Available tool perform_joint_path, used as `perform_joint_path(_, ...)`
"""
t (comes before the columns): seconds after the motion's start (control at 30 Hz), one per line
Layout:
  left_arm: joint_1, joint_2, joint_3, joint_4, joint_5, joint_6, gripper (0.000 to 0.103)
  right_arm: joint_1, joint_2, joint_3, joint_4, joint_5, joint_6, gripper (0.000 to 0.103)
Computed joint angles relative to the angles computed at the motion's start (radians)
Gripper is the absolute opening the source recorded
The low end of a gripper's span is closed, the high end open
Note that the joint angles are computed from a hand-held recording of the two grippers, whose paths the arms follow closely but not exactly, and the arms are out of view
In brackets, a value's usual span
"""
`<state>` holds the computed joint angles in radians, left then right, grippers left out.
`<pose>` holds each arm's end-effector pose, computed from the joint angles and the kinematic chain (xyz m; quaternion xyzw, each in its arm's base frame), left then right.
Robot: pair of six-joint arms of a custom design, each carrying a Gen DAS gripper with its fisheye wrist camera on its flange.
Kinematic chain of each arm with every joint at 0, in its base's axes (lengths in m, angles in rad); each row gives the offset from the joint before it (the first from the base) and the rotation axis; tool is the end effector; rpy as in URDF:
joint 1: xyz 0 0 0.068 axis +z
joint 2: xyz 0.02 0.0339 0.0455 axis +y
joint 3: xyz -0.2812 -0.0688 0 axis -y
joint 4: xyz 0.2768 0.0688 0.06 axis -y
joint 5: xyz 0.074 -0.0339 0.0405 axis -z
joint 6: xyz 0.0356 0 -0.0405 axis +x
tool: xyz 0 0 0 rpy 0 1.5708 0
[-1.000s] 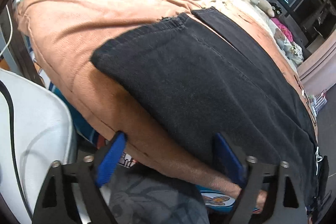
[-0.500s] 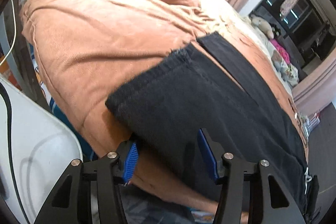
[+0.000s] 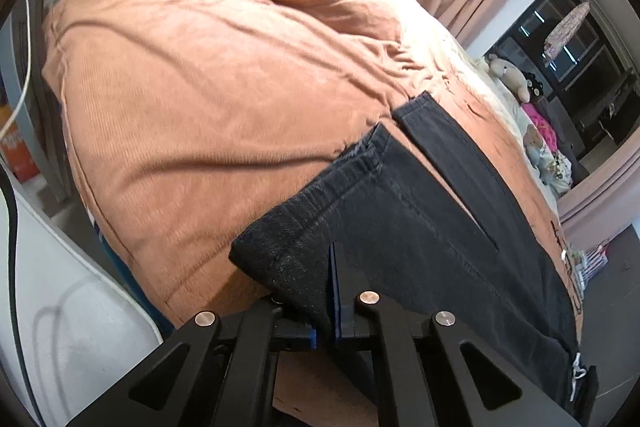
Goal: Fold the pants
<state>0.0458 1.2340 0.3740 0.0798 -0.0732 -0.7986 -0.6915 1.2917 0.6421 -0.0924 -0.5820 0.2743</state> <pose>0.2306 0.0132 0.1312 -0.3908 0.8355 -0.1100 0.3703 0.2249 -0.1607 0.1941 0.3049 0.8302 0.1771 0.4317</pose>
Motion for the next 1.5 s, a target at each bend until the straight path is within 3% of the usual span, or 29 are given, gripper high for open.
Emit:
perform_joint_path(0.13,0.003,-0.017,0.027,-0.017,-0.011,0.007,0.004,-0.016,0.073,0.035,0.026,-0.045,0.025,0.064)
perform_joint_path(0.17,0.004,-0.022,0.037,-0.025,-0.011,0.012,0.004,-0.018,0.092,0.047,0.028,-0.063,0.025,0.052)
perform_joint_path(0.27,0.003,-0.037,0.066,-0.048,-0.009,0.02,0.004,-0.027,0.134,0.087,0.014,-0.102,0.014,0.03)
perform_joint_path(0.37,-0.004,-0.031,0.113,-0.076,-0.021,0.04,0.004,-0.043,0.15,0.122,-0.002,-0.135,0.014,0.016)
perform_joint_path(0.73,0.007,-0.002,0.309,-0.162,-0.013,0.093,0.004,-0.007,0.145,0.213,0.038,-0.117,0.115,0.013)
perform_joint_path(0.93,-0.008,0.007,0.384,-0.184,-0.022,0.122,0.004,0.039,0.143,0.22,0.142,-0.067,0.196,0.013)
perform_joint_path(1.17,-0.005,0.066,0.45,-0.187,-0.007,0.145,0.004,0.155,0.16,0.134,0.307,0.071,0.25,0.013)
perform_joint_path(1.5,-0.007,0.228,0.654,-0.212,-0.02,0.185,0.004,0.221,0.245,0.286,0.273,0.108,0.266,0.013)
